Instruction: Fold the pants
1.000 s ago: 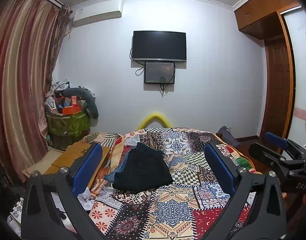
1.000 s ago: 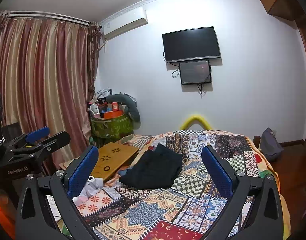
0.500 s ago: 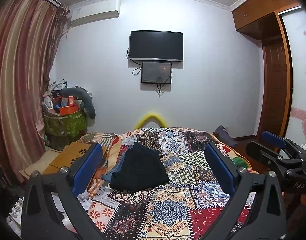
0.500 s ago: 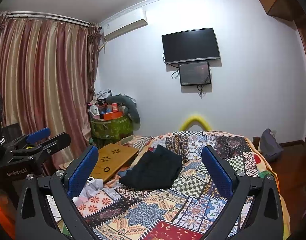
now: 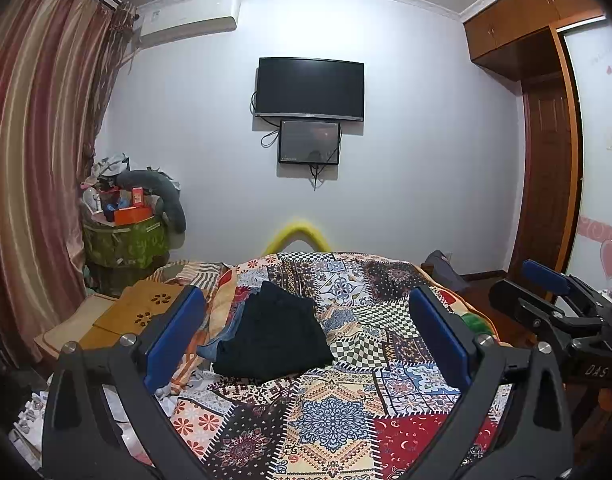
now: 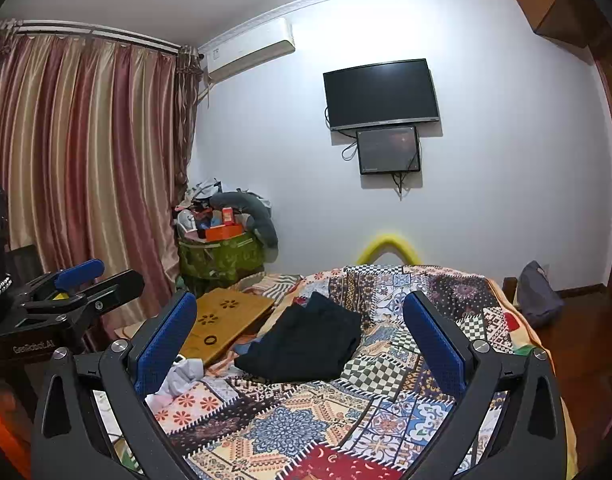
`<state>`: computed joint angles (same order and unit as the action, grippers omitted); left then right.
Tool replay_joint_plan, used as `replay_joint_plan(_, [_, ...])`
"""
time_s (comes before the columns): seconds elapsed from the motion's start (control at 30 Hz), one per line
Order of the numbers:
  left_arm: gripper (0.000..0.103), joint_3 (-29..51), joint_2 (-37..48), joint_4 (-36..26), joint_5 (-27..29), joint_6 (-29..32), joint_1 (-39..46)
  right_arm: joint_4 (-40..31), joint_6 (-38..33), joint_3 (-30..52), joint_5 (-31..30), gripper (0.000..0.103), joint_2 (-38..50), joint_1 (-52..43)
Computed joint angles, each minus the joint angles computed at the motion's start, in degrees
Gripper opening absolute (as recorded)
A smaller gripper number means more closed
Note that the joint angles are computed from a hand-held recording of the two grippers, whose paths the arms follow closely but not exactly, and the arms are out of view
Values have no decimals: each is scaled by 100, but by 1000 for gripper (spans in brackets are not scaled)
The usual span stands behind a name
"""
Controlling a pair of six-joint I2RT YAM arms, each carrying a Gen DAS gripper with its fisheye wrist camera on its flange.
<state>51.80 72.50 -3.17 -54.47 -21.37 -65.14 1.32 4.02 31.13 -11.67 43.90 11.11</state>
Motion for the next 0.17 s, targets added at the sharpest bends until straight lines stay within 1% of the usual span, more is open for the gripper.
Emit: replay_joint_plan(0.17, [103, -30, -2, -25, 80, -61, 13, -22, 3, 23, 58, 102, 42, 53])
